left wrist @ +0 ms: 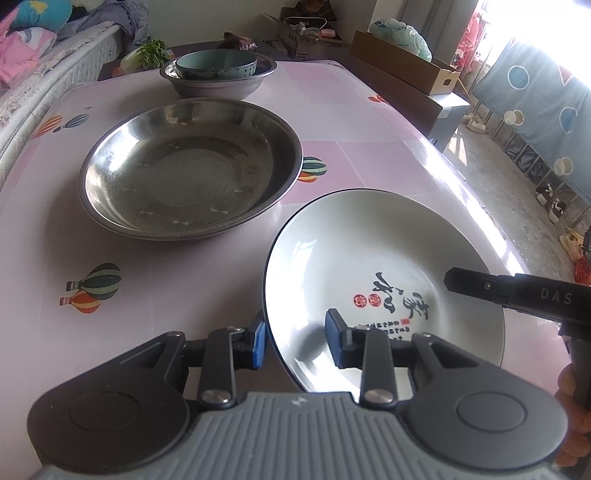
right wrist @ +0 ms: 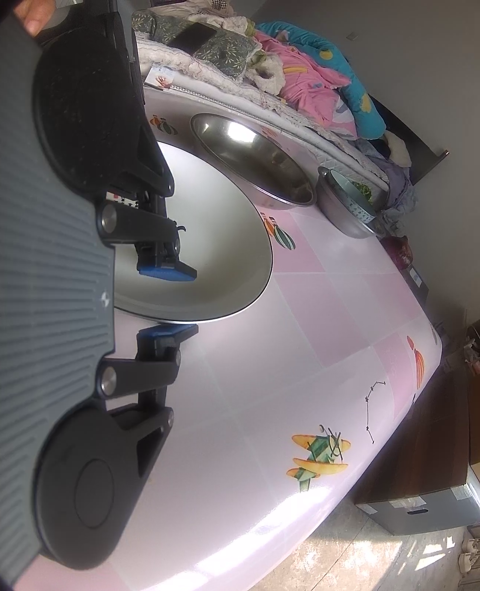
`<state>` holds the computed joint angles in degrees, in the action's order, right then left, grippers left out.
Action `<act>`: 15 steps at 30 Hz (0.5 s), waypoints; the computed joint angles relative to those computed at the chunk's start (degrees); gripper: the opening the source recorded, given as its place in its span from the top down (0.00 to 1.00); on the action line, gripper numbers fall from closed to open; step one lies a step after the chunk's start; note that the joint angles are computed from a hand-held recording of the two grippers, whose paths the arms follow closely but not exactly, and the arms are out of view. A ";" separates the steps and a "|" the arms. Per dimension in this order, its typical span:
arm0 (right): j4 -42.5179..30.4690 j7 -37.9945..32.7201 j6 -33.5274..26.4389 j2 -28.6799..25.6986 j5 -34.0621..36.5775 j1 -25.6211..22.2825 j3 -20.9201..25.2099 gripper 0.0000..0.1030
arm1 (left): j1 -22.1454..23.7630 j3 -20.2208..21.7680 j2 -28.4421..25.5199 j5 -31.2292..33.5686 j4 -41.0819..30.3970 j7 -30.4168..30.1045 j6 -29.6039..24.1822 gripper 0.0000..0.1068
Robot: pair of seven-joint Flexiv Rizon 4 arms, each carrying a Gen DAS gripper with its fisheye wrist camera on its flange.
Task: Organize plates and bowls
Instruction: 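Lift the white plate with both grippers and hold it raised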
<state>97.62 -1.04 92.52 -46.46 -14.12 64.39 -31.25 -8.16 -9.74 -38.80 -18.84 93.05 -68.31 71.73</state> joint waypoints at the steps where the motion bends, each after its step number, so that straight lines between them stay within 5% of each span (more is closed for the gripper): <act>1: -0.04 0.03 -0.02 -0.03 0.03 0.05 -0.07 0.77 | -0.03 0.02 -0.02 0.04 -0.01 -0.03 0.06 0.68; 15: 0.19 0.18 -0.14 0.08 0.18 0.33 -0.36 0.77 | -0.13 0.08 -0.11 0.24 -0.20 -0.43 0.04 0.68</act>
<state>97.81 -0.86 92.38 -46.38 -13.94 64.72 -31.61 -8.29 -9.66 -38.91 -18.59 92.85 -68.75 71.78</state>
